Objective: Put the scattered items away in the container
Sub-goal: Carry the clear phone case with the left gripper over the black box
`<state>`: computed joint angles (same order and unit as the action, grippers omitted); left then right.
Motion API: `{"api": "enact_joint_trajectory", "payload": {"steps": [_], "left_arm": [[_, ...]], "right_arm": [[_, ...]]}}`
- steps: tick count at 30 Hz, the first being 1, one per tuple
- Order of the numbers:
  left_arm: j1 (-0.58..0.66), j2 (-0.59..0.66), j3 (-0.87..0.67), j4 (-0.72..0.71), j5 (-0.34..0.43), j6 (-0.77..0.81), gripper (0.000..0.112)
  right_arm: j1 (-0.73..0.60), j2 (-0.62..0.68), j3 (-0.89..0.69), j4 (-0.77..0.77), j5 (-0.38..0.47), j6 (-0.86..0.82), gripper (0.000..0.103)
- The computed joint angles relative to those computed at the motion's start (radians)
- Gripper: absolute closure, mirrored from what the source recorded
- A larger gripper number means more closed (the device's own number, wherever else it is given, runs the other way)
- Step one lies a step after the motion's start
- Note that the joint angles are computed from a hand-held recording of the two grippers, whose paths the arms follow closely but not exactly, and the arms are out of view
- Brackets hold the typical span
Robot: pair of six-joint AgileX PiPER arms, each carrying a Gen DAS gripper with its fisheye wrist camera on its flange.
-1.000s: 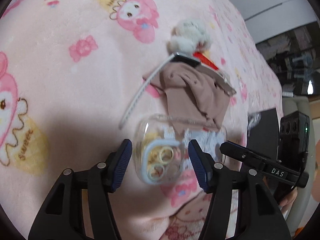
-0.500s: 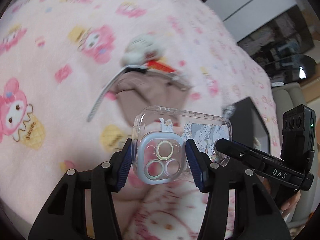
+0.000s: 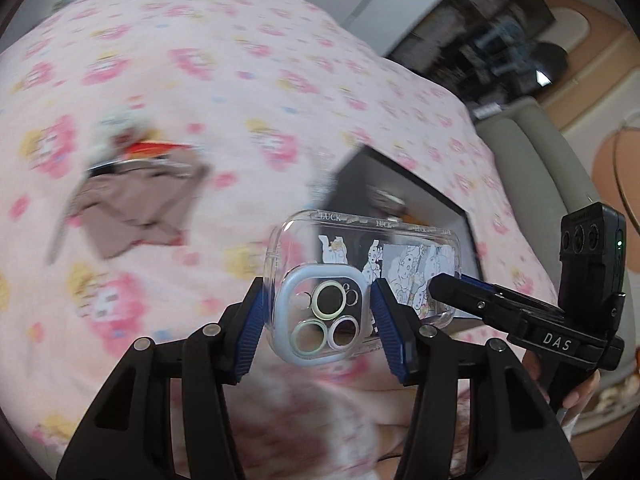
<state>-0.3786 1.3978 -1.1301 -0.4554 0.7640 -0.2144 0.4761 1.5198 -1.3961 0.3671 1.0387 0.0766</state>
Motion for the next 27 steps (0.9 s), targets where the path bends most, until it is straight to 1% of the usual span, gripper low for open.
{"api": "enact_joint_trajectory", "payload": {"steps": [2, 4, 8, 11, 14, 17, 20, 23, 27], "left_arm": [[-0.067, 0.085, -0.098, 0.0, -0.001, -0.012, 0.06], [-0.143, 0.169, -0.208, 0.056, 0.0, -0.063, 0.06], [-0.234, 0.386, -0.464, 0.099, 0.049, -0.094, 0.06], [-0.278, 0.548, -0.647, 0.115, 0.113, -0.117, 0.058], [-0.301, 0.681, -0.812, 0.139, 0.199, -0.15, 0.058], [-0.309, 0.76, -0.908, 0.139, 0.252, -0.157, 0.056], [-0.317, 0.827, -0.996, 0.139, 0.298, -0.171, 0.052], [-0.326, 0.892, -1.099, 0.167, 0.353, -0.197, 0.052], [-0.326, 0.947, -1.171, 0.162, 0.398, -0.225, 0.052]], "right_arm": [[-0.083, -0.045, 0.029, 0.007, 0.022, -0.04, 0.066], [-0.181, -0.073, 0.041, 0.021, 0.051, -0.095, 0.066], [-0.364, -0.087, 0.054, 0.038, 0.09, -0.211, 0.065], [-0.478, -0.054, 0.084, 0.066, 0.09, -0.28, 0.065], [-0.567, 0.012, 0.108, 0.121, 0.096, -0.346, 0.063], [-0.61, 0.072, 0.103, 0.144, 0.096, -0.374, 0.063], [-0.604, 0.085, 0.099, 0.108, 0.066, -0.361, 0.063], [-0.591, 0.105, 0.089, 0.074, 0.035, -0.345, 0.062], [-0.585, 0.138, 0.093, 0.061, 0.018, -0.337, 0.062]]}}
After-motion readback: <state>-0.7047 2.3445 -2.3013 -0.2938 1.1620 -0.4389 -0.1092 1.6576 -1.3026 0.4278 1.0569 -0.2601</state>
